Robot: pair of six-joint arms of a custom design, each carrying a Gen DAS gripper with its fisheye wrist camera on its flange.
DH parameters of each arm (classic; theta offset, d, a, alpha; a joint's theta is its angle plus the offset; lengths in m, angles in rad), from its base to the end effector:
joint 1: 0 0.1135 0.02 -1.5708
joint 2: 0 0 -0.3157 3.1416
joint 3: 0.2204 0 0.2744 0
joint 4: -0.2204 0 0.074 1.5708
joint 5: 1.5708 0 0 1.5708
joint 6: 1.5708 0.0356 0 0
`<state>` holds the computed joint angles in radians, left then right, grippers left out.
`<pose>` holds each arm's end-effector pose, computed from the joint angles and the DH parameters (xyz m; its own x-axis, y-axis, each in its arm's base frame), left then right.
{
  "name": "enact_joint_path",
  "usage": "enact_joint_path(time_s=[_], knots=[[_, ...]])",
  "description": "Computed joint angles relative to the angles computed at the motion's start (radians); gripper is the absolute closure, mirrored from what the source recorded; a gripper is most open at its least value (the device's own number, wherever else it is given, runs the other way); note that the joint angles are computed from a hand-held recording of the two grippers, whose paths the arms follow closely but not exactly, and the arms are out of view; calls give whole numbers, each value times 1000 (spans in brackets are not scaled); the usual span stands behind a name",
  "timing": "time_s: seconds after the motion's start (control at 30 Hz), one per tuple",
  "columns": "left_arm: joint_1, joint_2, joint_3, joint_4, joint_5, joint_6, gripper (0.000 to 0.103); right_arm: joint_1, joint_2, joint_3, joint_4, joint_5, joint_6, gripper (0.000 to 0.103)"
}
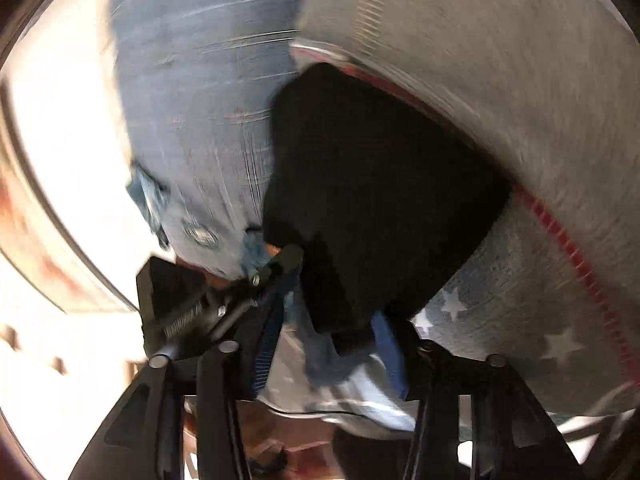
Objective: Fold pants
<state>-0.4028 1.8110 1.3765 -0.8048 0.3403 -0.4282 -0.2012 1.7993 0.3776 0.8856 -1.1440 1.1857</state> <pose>0.3617 -0.1670 0.2601 -0.9863 -0.0052 -0.1650 0.0659 0.9041 -0.4223 0.2680 -0.0216 0.1198 -0.8220 0.5592 0.1080 0.2069 0.1165 0.9714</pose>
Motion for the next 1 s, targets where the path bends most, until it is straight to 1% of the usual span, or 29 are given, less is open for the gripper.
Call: enact_joint_path(time_s=[0.03,0.07,0.13,0.17,0.23,0.3,0.33,0.37,0.4,0.43,0.47,0.5,0.57,0.6,0.63,0.67,0.7,0.77,0.83,0.87,0.9,0.97,1.0], knots=[[-1,-8,-3,-1,-24,3,89,15,2,8,-22,20,-9,91],[0,-12,-4,-2,-30,7,89,29,-6,15,-57,34,-42,99],[16,-12,-13,-6,-3,0,89,66,-53,26,-134,87,-126,99],[31,-19,-26,0,32,-12,89,84,-76,38,-187,113,-177,99],[47,-40,-39,10,92,-20,89,95,-84,48,-235,119,-231,99],[42,-73,-47,25,119,-19,89,118,-104,72,-340,144,-318,99],[36,-92,-50,34,138,-14,88,126,-147,78,-435,163,-392,99],[31,-100,-48,39,154,-9,83,148,-187,91,-522,195,-473,99],[22,-102,-44,42,171,-3,76,161,-222,95,-582,226,-531,99],[11,-97,-41,47,173,-6,56,172,-240,100,-610,257,-564,99],[-6,-86,-37,55,149,-18,48,181,-241,105,-610,274,-570,98],[-29,-68,-29,56,92,-24,48,181,-219,109,-592,263,-554,96],[-62,-9,-2,40,-2,-1,49,172,-187,113,-573,235,-525,96],[-61,9,3,37,-12,3,52,167,-196,115,-598,228,-540,96],[-56,11,-7,51,-9,-5,59,160,-217,126,-668,229,-591,94],[-43,-1,-18,63,13,-13,60,151,-254,143,-761,242,-656,93],[-31,-17,-28,72,42,-18,60,134,-282,156,-828,244,-705,93],[1,-71,-63,110,101,-47,60,83,-375,161,-915,266,-783,93],[23,-121,-96,154,130,-83,59,38,-444,162,-909,306,-801,93],[31,-139,-110,174,153,-102,59,18,-472,171,-883,341,-804,92],[41,-157,-128,194,186,-112,58,10,-473,181,-866,356,-805,92],[26,-163,-142,210,223,-115,58,24,-437,219,-808,394,-796,92],[1,-153,-139,211,204,-116,58,35,-412,234,-792,409,-803,93]])
